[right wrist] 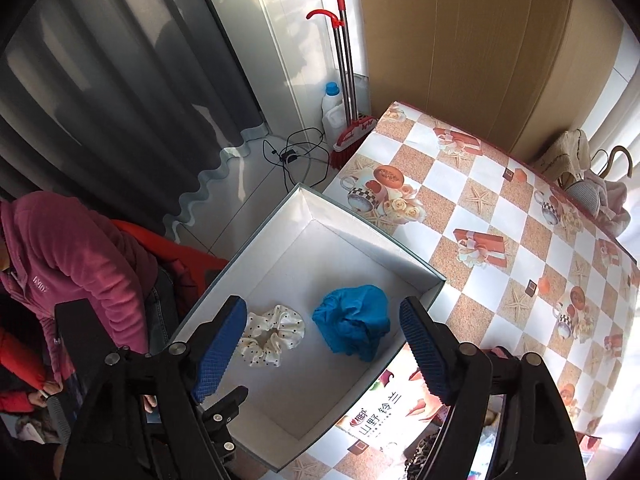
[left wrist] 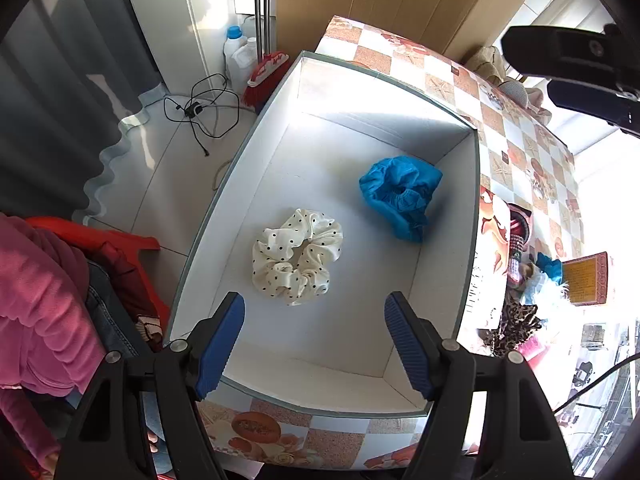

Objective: Organize soft objects

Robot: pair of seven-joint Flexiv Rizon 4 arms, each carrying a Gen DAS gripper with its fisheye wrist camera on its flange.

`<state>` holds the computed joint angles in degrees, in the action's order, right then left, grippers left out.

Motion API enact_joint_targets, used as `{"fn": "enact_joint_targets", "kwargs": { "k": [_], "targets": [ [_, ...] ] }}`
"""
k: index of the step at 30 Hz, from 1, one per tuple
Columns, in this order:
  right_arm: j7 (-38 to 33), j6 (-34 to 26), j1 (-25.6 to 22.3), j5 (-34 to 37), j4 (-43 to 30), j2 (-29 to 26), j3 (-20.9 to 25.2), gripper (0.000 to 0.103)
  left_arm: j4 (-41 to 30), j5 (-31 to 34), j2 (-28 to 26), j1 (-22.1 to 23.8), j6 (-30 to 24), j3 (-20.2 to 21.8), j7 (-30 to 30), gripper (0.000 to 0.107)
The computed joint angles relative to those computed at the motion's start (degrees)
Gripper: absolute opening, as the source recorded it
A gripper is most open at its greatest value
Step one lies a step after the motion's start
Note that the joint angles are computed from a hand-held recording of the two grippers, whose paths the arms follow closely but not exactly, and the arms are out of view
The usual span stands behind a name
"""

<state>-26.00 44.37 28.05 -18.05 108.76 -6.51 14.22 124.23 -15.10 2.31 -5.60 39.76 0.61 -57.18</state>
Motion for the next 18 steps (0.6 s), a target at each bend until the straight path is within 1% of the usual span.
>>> {"fn": "enact_joint_targets", "kwargs": {
  "k": [4, 6, 8, 12, 15, 16, 18],
  "targets": [
    [3.88, 1.95, -0.50, 1.23, 5.40, 5.34, 1.33, 0.080, 2.80, -3.02, 3.14, -1.31, -0.13, 0.16, 4.67, 0.076],
    [5.15, 0.04, -0.29, 1.62, 7.50, 7.72, 2.44, 0.080, 4.01, -3.41, 4.55, -2.08, -0.15, 0.06, 6.46, 0.076],
    [6.29, -3.47, 0.32, 2.01, 9.19, 9.92, 3.77, 0.080, 4.93, -3.34, 5.64, -2.72, -0.19, -0.14, 6.67, 0.076],
    [9.41, -5.34, 1.35, 4.51, 13.37, 14.70, 6.06, 0.080, 6.16, -3.87, 7.37, -3.53, 0.31, -0.13, 5.97, 0.076],
    [13.51, -6.70, 2.00, 6.31, 15.74, 17.92, 7.57, 0.080, 6.73, -3.69, 8.47, -3.70, 0.25, 0.04, 4.95, 0.076],
    [14.92, -6.65, 2.11, 7.09, 16.45, 18.84, 7.84, 0.080, 6.98, -3.58, 8.96, -3.74, 0.02, 0.15, 4.72, 0.076],
    [17.20, -4.44, 2.14, 8.72, 18.36, 20.82, 8.11, 0.080, 7.40, -3.04, 9.96, -3.79, -0.38, 0.31, 4.39, 0.076]
  ]
}}
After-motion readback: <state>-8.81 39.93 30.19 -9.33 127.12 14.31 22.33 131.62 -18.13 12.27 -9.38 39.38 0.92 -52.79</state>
